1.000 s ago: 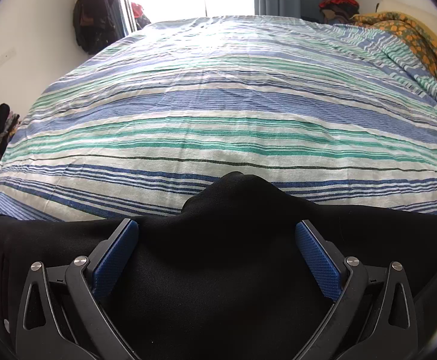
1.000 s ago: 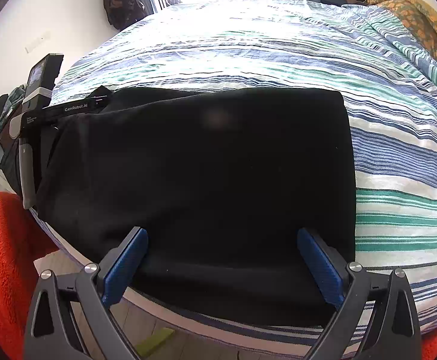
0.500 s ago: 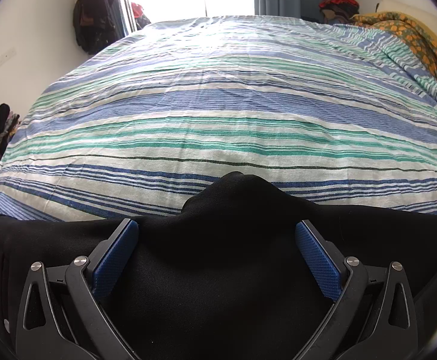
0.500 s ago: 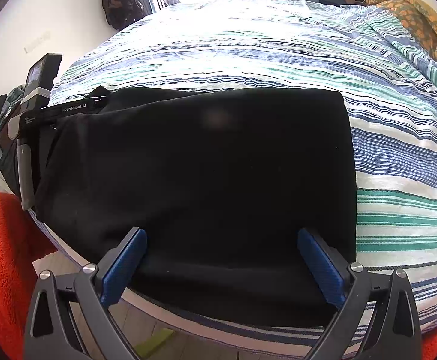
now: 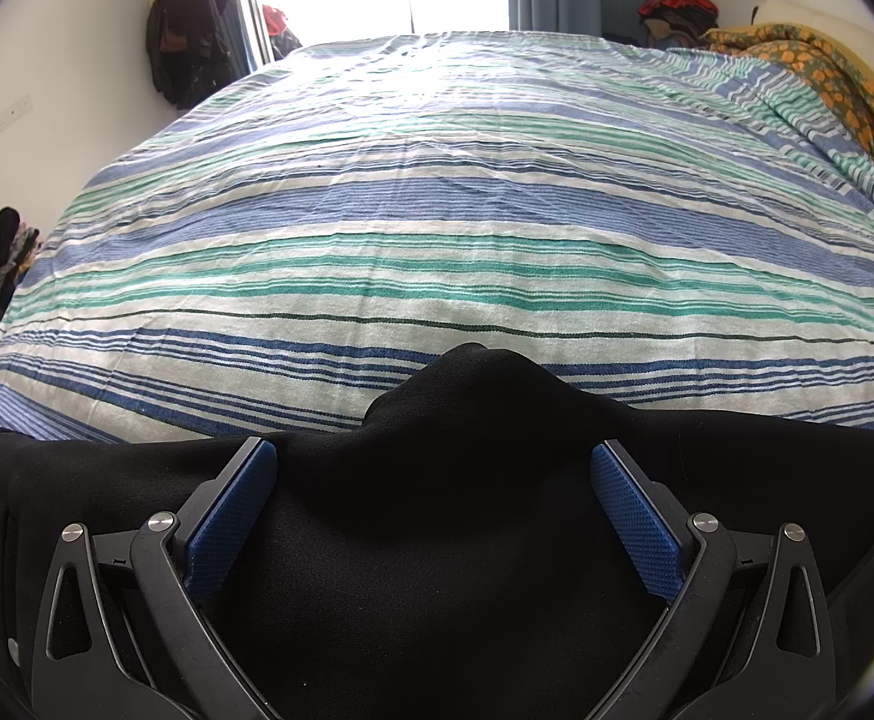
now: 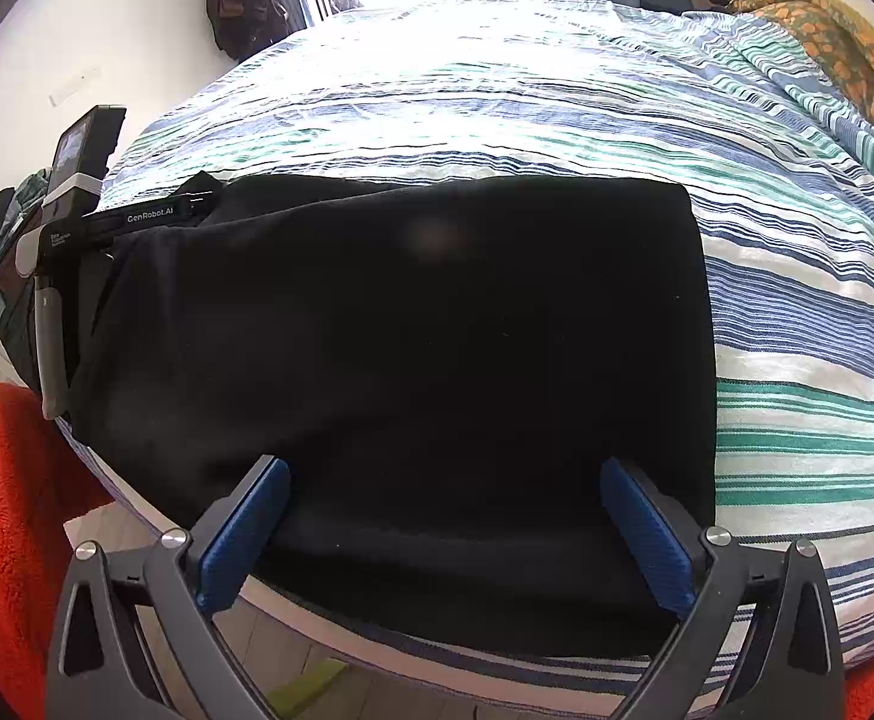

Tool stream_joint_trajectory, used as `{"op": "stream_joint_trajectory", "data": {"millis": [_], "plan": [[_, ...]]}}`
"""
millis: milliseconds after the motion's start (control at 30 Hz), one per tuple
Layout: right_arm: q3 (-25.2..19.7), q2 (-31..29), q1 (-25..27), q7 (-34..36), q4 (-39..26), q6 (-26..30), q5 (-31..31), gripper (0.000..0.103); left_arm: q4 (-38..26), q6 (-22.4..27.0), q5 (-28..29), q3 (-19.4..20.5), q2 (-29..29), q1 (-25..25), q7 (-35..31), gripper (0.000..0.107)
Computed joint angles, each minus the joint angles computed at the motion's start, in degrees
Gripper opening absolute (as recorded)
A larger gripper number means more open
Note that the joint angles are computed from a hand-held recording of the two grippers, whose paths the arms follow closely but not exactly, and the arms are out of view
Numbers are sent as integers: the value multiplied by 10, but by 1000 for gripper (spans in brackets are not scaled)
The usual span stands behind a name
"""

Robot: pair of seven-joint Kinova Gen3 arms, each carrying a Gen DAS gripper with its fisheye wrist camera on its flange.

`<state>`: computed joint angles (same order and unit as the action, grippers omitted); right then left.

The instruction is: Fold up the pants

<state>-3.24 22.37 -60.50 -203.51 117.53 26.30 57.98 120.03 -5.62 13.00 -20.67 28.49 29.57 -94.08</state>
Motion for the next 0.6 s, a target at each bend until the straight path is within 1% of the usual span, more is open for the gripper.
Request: {"op": "stream_joint_trajectory", "data": {"millis": [200, 400, 533, 600], "plan": [[1, -1, 1, -5, 3, -5, 6, 103, 0, 0, 1, 0, 0, 0, -1, 103], [0, -1, 3, 1, 2, -4, -1, 103, 0, -1, 2, 1, 0, -1, -2, 103], [1, 0, 0, -4, 2, -1, 3, 103, 9, -11, 11, -16, 1, 18, -7, 103], [1, 0, -1, -6, 2, -1, 5, 103, 7, -9, 15, -17, 0, 19, -11, 103]]}}
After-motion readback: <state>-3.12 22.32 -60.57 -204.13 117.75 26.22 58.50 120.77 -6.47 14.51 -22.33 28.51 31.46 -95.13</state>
